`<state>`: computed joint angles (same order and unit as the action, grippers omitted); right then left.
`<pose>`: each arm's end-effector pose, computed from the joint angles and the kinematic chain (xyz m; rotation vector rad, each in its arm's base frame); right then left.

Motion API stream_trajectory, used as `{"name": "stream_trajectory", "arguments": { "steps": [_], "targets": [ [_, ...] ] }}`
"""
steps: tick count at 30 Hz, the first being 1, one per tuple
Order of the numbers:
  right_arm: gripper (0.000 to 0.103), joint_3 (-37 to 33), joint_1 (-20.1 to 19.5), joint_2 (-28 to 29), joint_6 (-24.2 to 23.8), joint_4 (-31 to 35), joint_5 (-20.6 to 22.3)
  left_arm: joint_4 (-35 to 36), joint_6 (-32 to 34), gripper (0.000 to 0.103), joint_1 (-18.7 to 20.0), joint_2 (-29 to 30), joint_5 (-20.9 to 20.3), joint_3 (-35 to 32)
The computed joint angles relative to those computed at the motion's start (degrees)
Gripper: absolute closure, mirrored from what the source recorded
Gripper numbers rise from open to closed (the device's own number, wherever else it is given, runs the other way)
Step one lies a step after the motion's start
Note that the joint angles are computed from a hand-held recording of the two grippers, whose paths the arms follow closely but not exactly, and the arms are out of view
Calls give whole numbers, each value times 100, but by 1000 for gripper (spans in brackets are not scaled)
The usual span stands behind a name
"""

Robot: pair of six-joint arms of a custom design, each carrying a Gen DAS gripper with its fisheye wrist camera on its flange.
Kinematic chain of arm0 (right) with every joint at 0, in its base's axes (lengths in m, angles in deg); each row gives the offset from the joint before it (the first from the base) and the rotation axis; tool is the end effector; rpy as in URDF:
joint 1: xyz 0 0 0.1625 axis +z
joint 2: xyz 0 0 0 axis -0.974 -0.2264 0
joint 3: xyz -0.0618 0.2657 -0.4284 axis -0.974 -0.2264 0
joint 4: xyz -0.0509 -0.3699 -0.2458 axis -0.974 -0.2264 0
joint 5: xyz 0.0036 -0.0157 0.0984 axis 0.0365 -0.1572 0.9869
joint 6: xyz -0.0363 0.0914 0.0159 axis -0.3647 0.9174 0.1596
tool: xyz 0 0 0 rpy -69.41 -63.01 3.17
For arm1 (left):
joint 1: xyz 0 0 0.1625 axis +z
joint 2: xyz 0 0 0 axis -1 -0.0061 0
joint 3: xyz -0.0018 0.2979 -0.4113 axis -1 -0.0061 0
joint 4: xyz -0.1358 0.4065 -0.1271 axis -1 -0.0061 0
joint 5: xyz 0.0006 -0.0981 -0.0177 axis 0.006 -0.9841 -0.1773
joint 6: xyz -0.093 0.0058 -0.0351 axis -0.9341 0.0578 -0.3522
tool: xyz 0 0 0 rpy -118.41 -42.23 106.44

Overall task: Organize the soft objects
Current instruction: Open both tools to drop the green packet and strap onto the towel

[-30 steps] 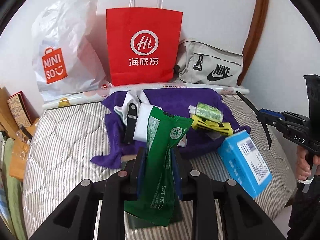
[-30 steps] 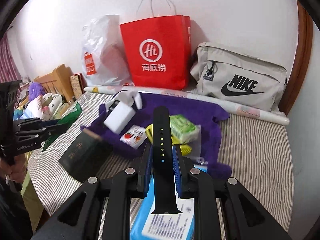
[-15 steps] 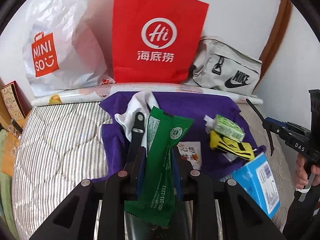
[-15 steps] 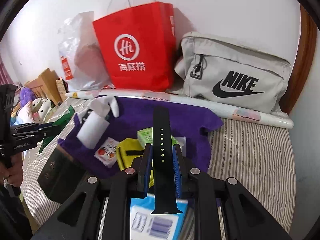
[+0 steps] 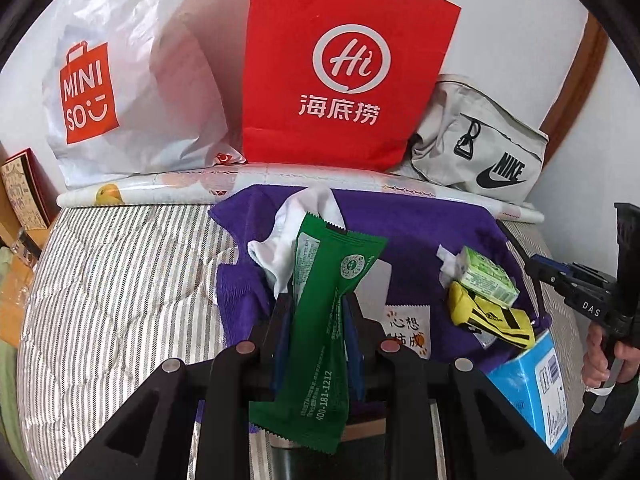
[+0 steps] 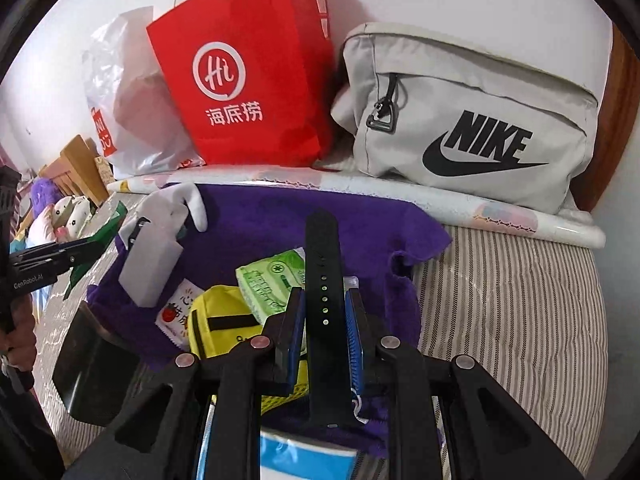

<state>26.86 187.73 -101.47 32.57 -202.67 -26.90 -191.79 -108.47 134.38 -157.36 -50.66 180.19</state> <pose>0.3200 -0.5550 0.0514 1.1440 -2.5297 0.3644 -0.0644 -0.3732 0.3309 -0.1518 2.2542 -0.9853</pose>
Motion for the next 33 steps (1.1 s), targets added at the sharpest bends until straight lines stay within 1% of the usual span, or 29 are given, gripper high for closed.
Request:
{"name": "stream_trajectory", "arguments": {
  "steps": [6,12,15,18,19,23,25,27,28,29,30,31,33],
  "targets": [
    [83,-114,-34,95,-6,97,-61,-576,413,79,258,189,-82,-18],
    [83,-222,-45,190,10,236,-101,-1058,734,79,433,314,-187,-2],
    [83,-277,-51,227,49,343,-122,-1166,852,78,503,389,-253,-13],
    [82,-323,-58,264,82,487,-153,-1242,967,75,584,474,-396,-52],
    [82,-328,-58,271,95,521,-166,-1234,964,72,587,472,-421,-55],
    [81,-298,-71,229,147,596,-91,-1289,1078,70,566,489,-519,-37],
    [76,-274,-59,210,145,605,-97,-1214,1028,68,528,457,-511,-25],
    [71,-234,-50,172,163,611,-63,-1179,1002,61,484,389,-557,-7],
    [66,-206,-40,140,171,621,-41,-1109,962,52,443,348,-564,-4],
    [63,-186,-29,122,179,604,-42,-1035,923,48,408,317,-544,-2],
    [57,-155,-12,100,183,557,-44,-898,817,47,331,274,-468,5],
    [54,-119,4,69,187,515,-39,-733,716,47,266,225,-414,1],
    [54,-51,44,-9,236,483,-22,-311,428,47,102,105,-359,-25]
  ]
}}
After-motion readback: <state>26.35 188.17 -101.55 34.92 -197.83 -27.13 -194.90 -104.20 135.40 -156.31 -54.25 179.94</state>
